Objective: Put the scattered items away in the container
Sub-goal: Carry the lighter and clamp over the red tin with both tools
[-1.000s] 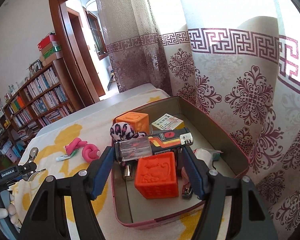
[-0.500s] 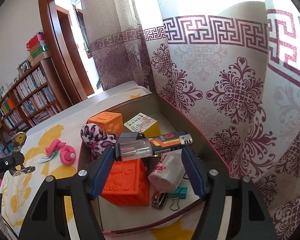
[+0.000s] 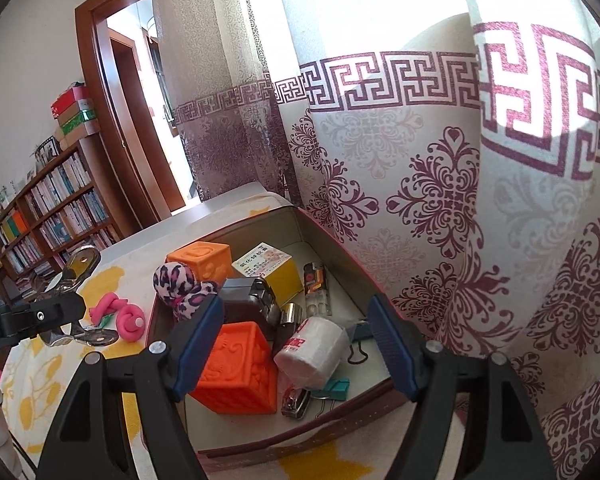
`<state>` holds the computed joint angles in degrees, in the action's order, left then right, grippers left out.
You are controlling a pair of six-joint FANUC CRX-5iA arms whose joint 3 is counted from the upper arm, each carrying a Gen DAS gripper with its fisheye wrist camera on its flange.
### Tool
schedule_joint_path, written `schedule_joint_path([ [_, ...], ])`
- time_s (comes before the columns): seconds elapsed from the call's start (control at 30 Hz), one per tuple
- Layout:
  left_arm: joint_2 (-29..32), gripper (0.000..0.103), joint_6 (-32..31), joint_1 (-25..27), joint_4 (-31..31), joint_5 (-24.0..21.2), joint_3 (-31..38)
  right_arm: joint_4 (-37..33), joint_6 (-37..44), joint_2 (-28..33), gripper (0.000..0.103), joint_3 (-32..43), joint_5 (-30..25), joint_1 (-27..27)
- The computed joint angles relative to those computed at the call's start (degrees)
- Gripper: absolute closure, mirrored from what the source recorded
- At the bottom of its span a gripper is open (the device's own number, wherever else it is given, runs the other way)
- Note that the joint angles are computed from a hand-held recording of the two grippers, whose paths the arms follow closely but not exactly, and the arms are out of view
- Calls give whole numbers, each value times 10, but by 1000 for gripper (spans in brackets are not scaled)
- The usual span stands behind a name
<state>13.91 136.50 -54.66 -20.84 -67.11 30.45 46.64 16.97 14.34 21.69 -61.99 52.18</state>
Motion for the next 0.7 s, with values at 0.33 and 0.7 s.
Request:
schedule_joint_path([
  [0.33,78,35,-71,8,61,3,89,19,-39,-34,25,-56,1,3],
  [0.7,101,17,-87,13,89,1,101,16,-45,-43,24,-67,2,1],
])
